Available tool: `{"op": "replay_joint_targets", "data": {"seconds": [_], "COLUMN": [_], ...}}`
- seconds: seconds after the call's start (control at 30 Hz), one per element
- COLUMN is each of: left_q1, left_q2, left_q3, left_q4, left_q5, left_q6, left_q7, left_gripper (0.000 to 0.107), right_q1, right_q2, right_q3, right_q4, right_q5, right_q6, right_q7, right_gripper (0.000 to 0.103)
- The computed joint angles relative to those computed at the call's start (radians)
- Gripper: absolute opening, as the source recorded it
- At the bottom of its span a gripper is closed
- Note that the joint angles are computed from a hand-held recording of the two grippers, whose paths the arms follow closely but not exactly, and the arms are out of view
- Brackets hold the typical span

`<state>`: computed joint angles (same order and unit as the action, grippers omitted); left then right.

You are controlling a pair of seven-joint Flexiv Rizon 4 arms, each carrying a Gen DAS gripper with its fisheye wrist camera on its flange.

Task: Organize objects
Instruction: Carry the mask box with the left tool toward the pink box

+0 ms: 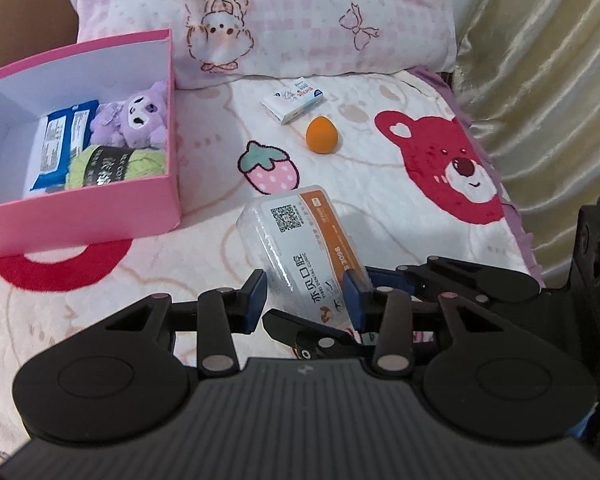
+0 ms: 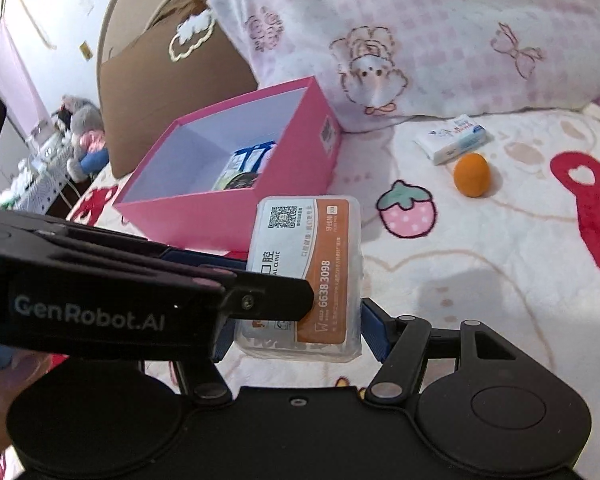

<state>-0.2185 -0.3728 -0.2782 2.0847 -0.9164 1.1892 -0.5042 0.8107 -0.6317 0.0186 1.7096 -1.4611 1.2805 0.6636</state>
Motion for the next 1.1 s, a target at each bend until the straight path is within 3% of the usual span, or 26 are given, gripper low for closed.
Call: {"op": "replay_joint_targets", "data": {"seconds": [0.13,0.27,0.47,0.57,0.73,0.93,1.1], "left_q1": [0.023,0.048,0.048,0.048,0.034,0.050,0.074], "left_q2": [0.039,0.076,0.125,0.144,0.144,0.127,0.110], "left_q3": [0.024,0.047,0.107,0.128,0.131,0.139,0.128], "left_q4": [0.000,0.000,0.005,0.004,-0.001,-0.040,-0.062], "left_q5": [0.009,-0.067,-0.114,-0.109,-0.142,-0.082,-0.117], "left_q6": [-0.079,-0.175,-0.236,-0.234,-0.153,-0.141,-0.142], "left_q7": [-0.011,0.028,0.050,0.067,0.093,0.060,0.069], "left_gripper": [0.039,0.040,0.039,0.040,0.040,0.040,0.040], "right_q1": [0.017,0.029,0.049,0.064,0.081,0.081,0.073], "right_q2": [0.010,0.014,0.001,-0.006,-0.044,-0.095,-0.134], "right_q3": [0.005,0.003,-0.008,-0.023,-0.036,0.002,0.050], "right_q4": [-0.013,-0.035,-0.093,-0.130,-0.195,-0.288,-0.378], "right_q5": [0.040,0.062,0.108,0.124,0.229,0.435,0.597], "right_q6": [-0.006,0.001,0.031,0.035,0.041,0.008,-0.056], "right_q7": [-0.052,-0.101,-0.179,-0.215,-0.309,-0.544,-0.730], "right_gripper": [0.069,0.070,0.070,0.070,0.070,0.070,0.070]}}
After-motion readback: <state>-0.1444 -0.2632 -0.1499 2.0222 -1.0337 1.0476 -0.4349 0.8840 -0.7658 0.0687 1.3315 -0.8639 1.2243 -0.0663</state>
